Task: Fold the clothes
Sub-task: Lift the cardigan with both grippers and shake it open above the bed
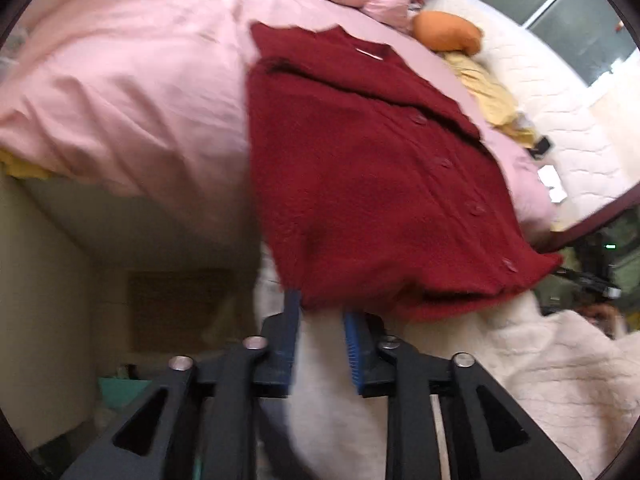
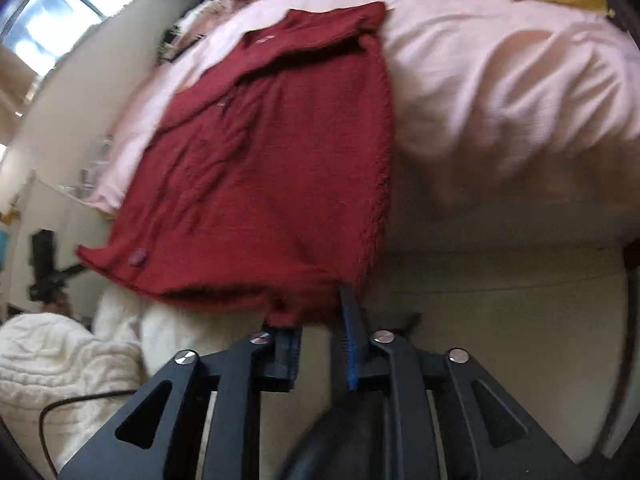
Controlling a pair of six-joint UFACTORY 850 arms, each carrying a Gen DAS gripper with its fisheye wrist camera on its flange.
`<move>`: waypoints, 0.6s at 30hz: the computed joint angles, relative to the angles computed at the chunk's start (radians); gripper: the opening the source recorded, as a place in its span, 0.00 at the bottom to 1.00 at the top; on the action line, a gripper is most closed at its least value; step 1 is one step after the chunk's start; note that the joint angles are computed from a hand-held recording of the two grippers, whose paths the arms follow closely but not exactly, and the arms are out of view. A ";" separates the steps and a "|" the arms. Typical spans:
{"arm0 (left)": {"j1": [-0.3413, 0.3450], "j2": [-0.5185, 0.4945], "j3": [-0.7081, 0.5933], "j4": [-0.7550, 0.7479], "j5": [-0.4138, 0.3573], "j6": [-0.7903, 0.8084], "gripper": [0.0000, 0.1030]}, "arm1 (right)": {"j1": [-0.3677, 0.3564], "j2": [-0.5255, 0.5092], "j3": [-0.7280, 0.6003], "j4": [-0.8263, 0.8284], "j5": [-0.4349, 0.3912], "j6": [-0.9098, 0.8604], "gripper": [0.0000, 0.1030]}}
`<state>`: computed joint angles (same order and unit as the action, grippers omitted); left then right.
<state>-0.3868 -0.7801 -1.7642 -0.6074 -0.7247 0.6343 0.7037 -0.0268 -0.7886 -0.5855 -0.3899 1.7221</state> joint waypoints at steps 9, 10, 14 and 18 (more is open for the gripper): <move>-0.085 -0.071 -0.225 0.274 0.028 -0.381 0.80 | -0.070 -0.153 -0.298 0.175 -0.198 -0.171 0.40; -0.102 -0.086 -0.245 0.255 0.018 -0.369 0.81 | -0.074 -0.189 -0.335 0.184 -0.146 -0.181 0.48; -0.162 -0.164 -0.296 0.281 -0.088 -0.372 0.81 | -0.072 -0.373 -0.488 0.386 -0.140 -0.380 0.51; -0.157 -0.200 -0.290 0.279 -0.160 -0.433 0.81 | -0.067 -0.450 -0.531 0.520 -0.180 -0.477 0.55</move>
